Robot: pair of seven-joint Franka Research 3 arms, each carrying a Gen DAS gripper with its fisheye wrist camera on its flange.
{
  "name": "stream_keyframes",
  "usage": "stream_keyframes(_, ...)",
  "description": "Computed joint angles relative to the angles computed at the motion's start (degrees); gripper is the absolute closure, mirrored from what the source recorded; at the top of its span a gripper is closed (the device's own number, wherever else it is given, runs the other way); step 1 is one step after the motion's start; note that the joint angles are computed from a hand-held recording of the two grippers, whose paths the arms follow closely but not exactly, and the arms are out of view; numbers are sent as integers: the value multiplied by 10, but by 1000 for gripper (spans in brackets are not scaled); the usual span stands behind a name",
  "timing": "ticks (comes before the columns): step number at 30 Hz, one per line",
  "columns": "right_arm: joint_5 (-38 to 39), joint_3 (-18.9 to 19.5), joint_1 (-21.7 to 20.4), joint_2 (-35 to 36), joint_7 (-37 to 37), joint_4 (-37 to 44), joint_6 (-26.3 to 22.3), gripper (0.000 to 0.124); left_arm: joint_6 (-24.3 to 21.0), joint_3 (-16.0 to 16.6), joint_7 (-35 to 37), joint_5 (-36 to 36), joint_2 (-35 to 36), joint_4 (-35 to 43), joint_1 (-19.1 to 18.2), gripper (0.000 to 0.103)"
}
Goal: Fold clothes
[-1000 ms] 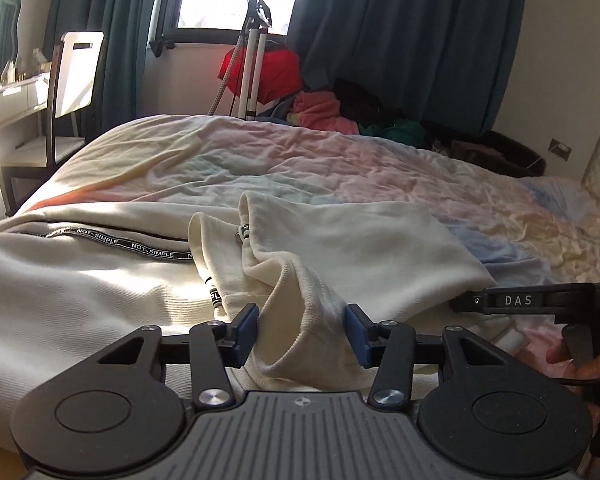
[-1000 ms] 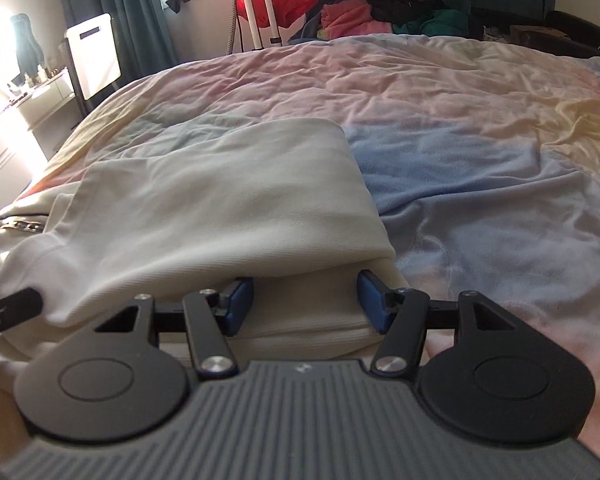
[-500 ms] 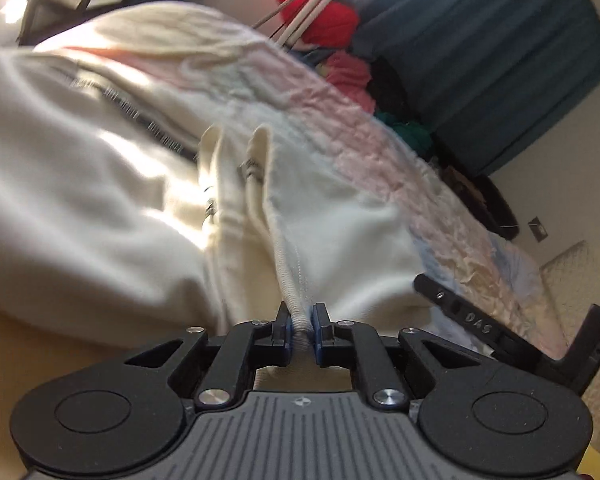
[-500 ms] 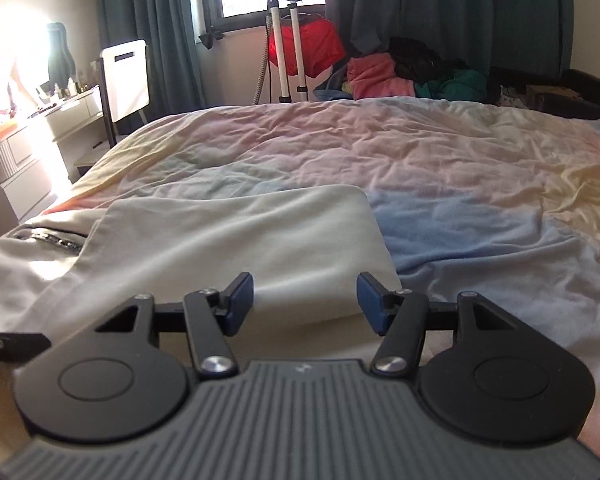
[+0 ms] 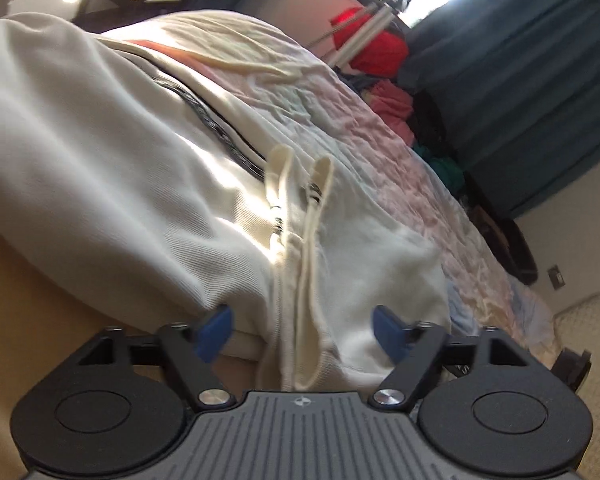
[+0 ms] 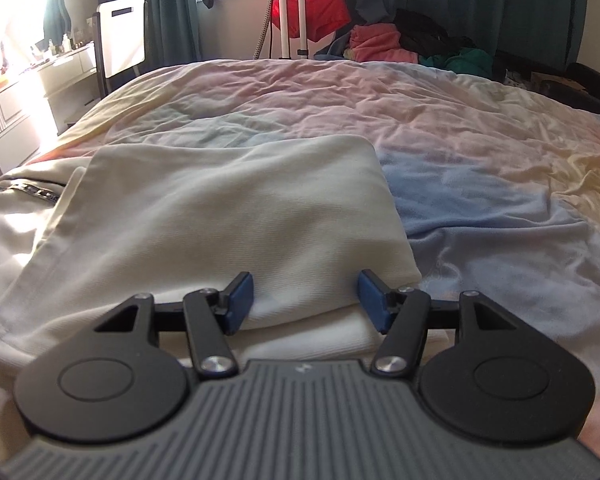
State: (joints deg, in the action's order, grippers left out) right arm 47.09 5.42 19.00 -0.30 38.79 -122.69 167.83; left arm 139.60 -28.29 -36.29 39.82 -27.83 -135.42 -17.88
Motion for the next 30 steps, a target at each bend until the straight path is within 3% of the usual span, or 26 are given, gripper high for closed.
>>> stream_keyframes(6, 9, -6, 0, -21, 19, -5, -13, 64, -129, -22, -103, -66, -94, -38, -14, 12)
stream_keyframes(8, 70, -14, 6, -38, -37, -7, -33, 64, -154, -19, -146, -89, -126, -59, -16, 12)
stream_keyframes(10, 160, -26, 19, -60, -149, -12, -68, 64, -180, -16, -162, -98, -144, -68, -15, 12)
stream_keyframes(12, 225, -37, 27, -83, -238, -20, -110, 64, -203, -15, -159, -96, -150, -65, -13, 12)
stream_keyframes(15, 214, -33, 30, -102, -267, -33, -148, 64, -233, -24, -130, -74, -131, -38, -8, 14)
stream_keyframes(19, 170, -31, 33, -116, -286, -45, -202, 64, -351, -68, -45, -21, -36, 70, -1, 17)
stream_keyframes(24, 162, -25, 46, -126, -319, -59, -190, 64, -344, -66, 59, 96, 56, 143, -19, 14)
stream_keyframes(25, 161, -24, 46, -123, -312, -56, -185, 64, -322, -55, 78, 113, 67, 149, -24, 13)
stream_keyframes(28, 201, -28, 50, -109, -307, -46, -146, 64, -149, 42, 126, 80, 83, 123, -36, 11)
stream_keyframes(30, 243, -30, 51, -95, -314, -33, -115, 64, -62, 70, 123, 63, 97, 107, -21, 11)
